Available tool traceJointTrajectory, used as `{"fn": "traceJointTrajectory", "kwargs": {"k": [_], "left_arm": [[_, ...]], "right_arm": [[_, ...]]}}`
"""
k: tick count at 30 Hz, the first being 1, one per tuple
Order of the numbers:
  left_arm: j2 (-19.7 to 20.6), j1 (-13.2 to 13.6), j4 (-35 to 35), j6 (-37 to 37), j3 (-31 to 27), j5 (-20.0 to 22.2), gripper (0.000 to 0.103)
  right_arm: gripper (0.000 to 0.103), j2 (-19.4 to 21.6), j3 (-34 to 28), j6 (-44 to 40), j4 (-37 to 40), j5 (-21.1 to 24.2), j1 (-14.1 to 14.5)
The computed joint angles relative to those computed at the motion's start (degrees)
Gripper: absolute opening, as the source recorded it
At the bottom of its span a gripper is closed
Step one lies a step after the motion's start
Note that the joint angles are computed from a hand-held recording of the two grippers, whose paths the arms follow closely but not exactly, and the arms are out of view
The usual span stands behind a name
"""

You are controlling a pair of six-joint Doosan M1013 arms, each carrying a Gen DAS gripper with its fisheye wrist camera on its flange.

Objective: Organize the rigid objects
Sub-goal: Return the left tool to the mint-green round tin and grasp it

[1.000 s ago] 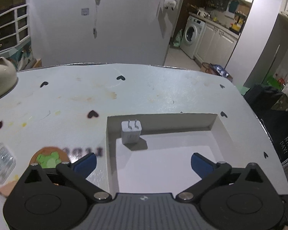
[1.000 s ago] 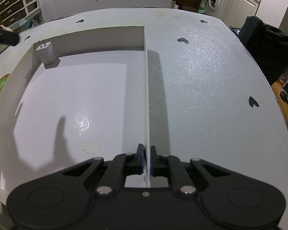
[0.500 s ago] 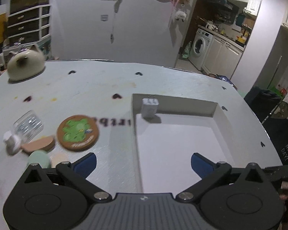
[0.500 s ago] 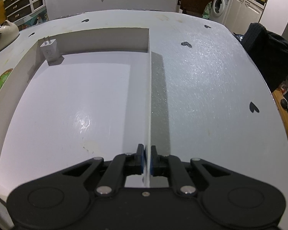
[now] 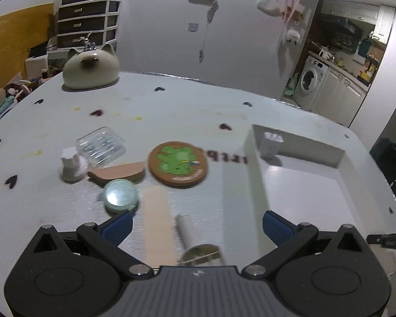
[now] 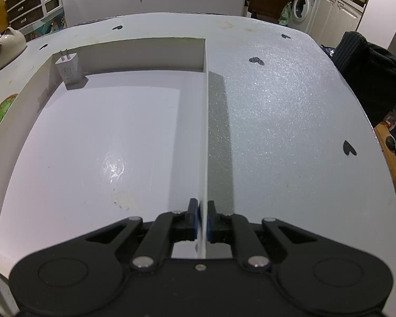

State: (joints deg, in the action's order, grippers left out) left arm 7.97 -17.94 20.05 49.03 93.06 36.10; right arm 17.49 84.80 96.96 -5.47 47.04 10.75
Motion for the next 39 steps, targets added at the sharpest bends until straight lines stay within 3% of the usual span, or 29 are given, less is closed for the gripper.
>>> {"fn": "traceJointTrajectory", "kwargs": {"k": [11,23,30,39], "left_arm": [[1.3,4.0,-1.3,6.5,-0.1,-0.4,0.101],[3.9,8.5,-7.9,17.0,-1.4,1.8,0.067],[4.7,9.3,-12.6,23.8,-1.1,2.0,0.066],[5.5,8.5,-8.0,23.0,-0.9,-0.4,0.066]], "right_arm": [[0.006,0.7,-1.2,-0.9,1.5,2.0,-0.4],[0.007,1.3,-2.4,-0.3,1.0,3.8,-0.3],[0.008,1.4,-2.4,1.5,-0.5,4.0,0.2],[0.008,1.5,-2.6,2.8,-1.3,4.3,0.5]]}}
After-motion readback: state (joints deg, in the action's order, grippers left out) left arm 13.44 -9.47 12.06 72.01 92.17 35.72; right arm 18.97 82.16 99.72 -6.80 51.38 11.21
